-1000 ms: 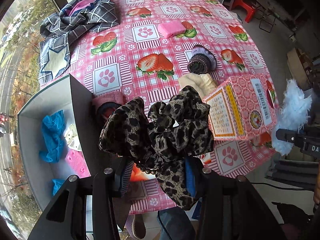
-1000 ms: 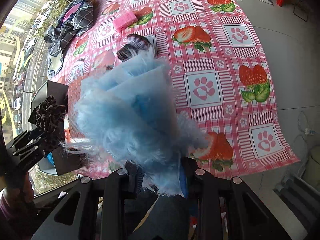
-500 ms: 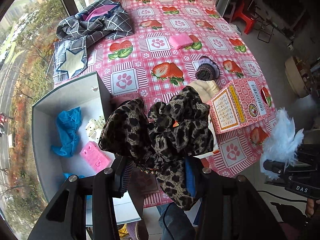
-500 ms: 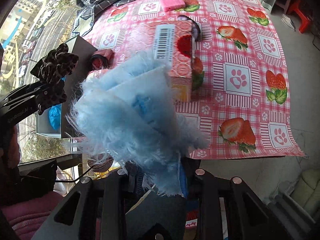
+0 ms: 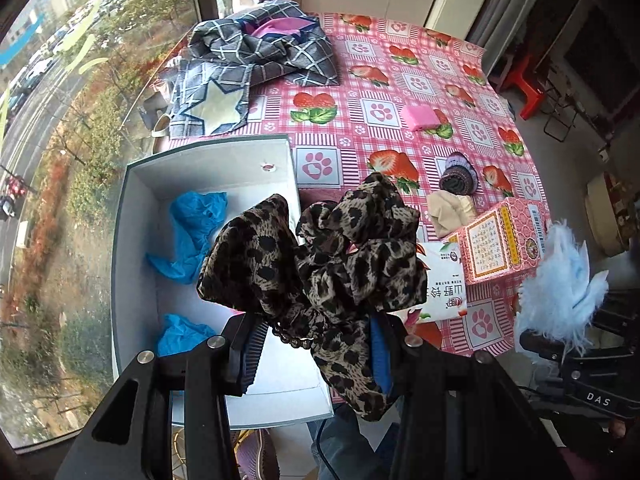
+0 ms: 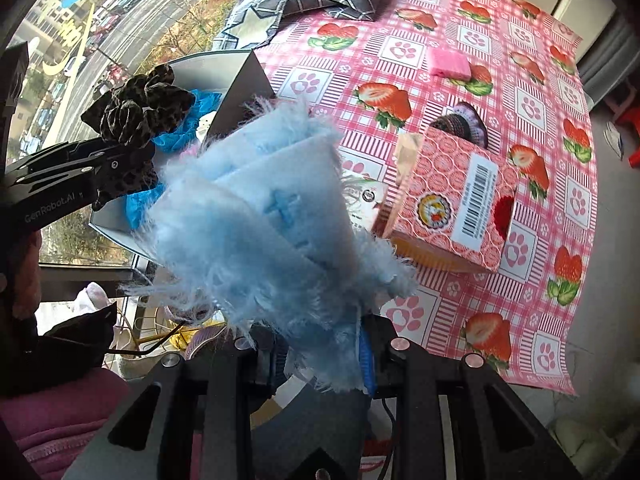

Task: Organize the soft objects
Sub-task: 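Carry the leopard scarf and fluffy blue item in both tools over the white box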

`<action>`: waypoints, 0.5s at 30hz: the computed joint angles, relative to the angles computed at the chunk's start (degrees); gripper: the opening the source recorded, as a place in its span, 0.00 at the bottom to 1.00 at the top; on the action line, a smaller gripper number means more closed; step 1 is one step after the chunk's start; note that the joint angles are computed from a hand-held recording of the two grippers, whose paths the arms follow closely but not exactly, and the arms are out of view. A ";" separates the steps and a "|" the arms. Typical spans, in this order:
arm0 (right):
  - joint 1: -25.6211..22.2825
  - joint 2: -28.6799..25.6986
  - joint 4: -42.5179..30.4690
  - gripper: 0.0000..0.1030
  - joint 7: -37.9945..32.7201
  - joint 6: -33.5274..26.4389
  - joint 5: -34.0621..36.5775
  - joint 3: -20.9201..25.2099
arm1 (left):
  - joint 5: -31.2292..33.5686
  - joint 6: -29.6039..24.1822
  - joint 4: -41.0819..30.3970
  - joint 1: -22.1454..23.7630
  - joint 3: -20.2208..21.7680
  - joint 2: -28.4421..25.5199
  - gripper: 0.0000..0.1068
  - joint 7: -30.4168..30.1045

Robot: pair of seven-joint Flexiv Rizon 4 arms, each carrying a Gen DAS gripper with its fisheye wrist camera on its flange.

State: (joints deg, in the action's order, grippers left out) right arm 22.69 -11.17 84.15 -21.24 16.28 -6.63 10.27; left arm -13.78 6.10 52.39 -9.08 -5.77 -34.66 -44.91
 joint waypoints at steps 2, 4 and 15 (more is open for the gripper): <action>0.21 -1.71 -2.63 0.30 -1.98 -0.97 -0.29 -0.25 | -0.14 0.05 -0.51 0.48 0.37 -0.40 0.45 -1.16; 0.37 -3.36 -5.09 0.30 -4.11 -1.76 -0.52 -0.51 | -0.18 0.08 -1.15 0.99 0.66 -0.87 0.45 -2.32; 1.87 -12.97 -19.64 0.30 -14.86 -5.45 -1.17 -1.99 | 0.08 0.87 -3.19 3.57 1.63 -2.44 0.45 -7.81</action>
